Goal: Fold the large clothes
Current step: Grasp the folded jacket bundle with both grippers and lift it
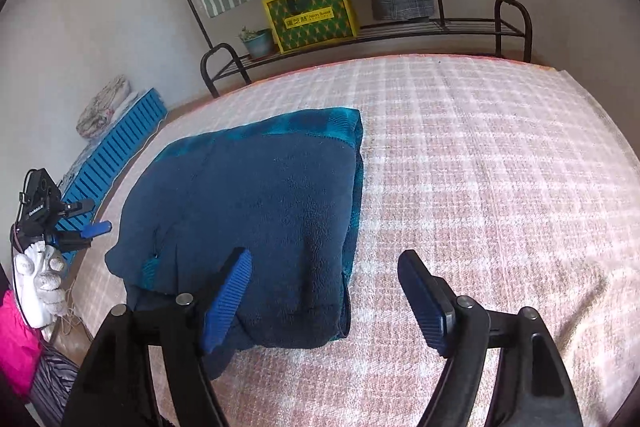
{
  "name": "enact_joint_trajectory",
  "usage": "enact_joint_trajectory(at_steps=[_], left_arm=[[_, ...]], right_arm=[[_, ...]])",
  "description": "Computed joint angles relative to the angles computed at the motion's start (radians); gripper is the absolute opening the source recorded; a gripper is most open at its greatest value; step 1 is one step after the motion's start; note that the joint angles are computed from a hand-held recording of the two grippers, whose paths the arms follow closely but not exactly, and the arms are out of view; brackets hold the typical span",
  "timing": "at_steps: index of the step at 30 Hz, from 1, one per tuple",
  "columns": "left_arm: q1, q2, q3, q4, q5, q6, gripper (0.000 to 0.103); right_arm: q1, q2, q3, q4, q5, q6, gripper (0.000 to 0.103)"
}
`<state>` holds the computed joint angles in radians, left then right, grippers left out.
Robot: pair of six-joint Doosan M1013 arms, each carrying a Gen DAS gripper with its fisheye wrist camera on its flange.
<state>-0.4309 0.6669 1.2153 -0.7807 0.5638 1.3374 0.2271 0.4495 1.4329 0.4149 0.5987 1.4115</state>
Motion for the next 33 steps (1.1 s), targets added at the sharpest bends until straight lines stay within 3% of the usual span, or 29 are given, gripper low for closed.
enact_joint_trajectory(at_steps=[9, 17, 22, 27, 33], left_arm=[[0.021, 0.065, -0.050, -0.107, 0.051, 0.014, 0.075], [0.013, 0.132, -0.155, -0.028, 0.112, -0.052, 0.075], [0.008, 0.165, -0.213, -0.024, 0.145, -0.042, 0.061], [-0.008, 0.168, -0.243, 0.100, 0.149, -0.113, 0.049], [-0.045, 0.180, -0.325, 0.362, 0.187, -0.217, 0.034]], right_arm=[[-0.034, 0.069, -0.058, 0.128, 0.069, -0.031, 0.085], [-0.067, 0.140, -0.116, 0.333, 0.190, -0.112, 0.084], [-0.063, 0.192, -0.169, 0.387, 0.259, -0.108, 0.084], [-0.044, 0.210, -0.200, 0.371, 0.276, -0.110, 0.078], [-0.018, 0.200, -0.216, 0.248, 0.258, -0.055, 0.056]])
